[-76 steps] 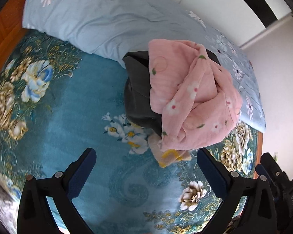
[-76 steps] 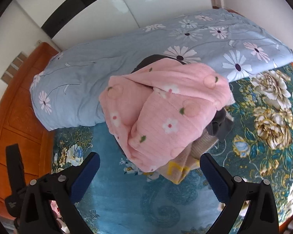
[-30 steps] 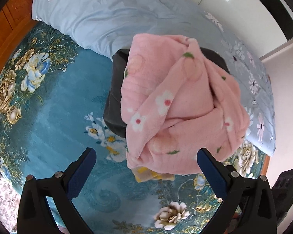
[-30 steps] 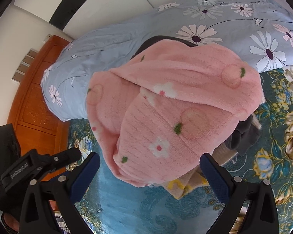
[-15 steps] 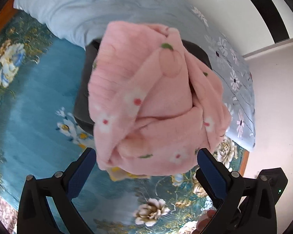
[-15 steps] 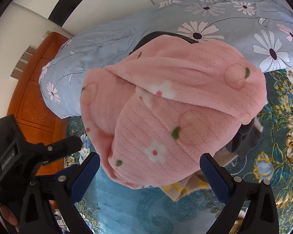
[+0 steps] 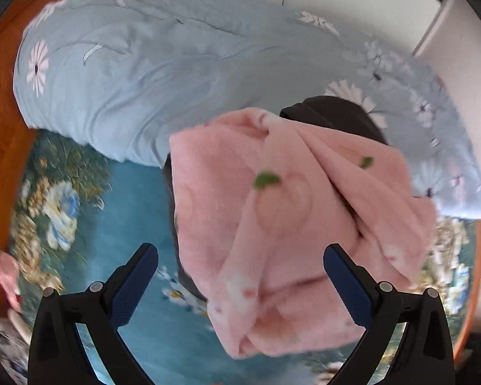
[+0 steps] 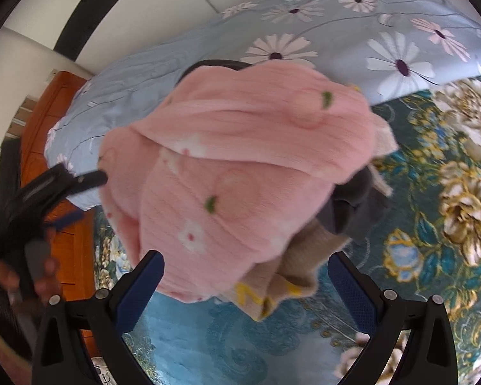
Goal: Fold clothes
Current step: 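Grasp the pink garment with the left gripper and lift it off the pile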
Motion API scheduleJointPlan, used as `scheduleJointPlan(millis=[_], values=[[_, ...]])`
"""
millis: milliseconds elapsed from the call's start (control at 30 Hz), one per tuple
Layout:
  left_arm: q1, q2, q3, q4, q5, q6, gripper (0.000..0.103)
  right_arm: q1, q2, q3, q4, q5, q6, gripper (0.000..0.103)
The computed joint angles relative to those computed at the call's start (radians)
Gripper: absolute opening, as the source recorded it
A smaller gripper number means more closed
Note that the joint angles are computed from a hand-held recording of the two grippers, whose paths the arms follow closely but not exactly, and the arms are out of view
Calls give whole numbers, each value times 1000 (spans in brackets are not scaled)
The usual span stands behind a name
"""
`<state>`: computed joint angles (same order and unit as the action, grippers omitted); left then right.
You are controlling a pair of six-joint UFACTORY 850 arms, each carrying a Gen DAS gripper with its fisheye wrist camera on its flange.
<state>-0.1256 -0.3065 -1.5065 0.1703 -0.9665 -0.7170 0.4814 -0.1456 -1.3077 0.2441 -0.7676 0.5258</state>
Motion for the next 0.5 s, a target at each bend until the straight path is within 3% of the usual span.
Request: scheduleJointPlan(millis=[67, 133, 200, 300, 500], values=[[16, -27, -26, -56, 0, 15, 75, 0, 15, 16, -16, -20, 17, 103], [33, -45, -40, -127, -6, 34, 35, 2, 30, 30, -32, -38, 35, 103], [30, -60, -60, -157, -43, 28, 15, 4, 51, 48, -48, -52, 54, 103], [12, -20, -39, -165, -15, 31, 11, 2, 85, 73, -57, -64, 75, 103], [37, 145, 12, -349, 84, 187, 9, 9, 154, 123, -50, -69, 142, 103]])
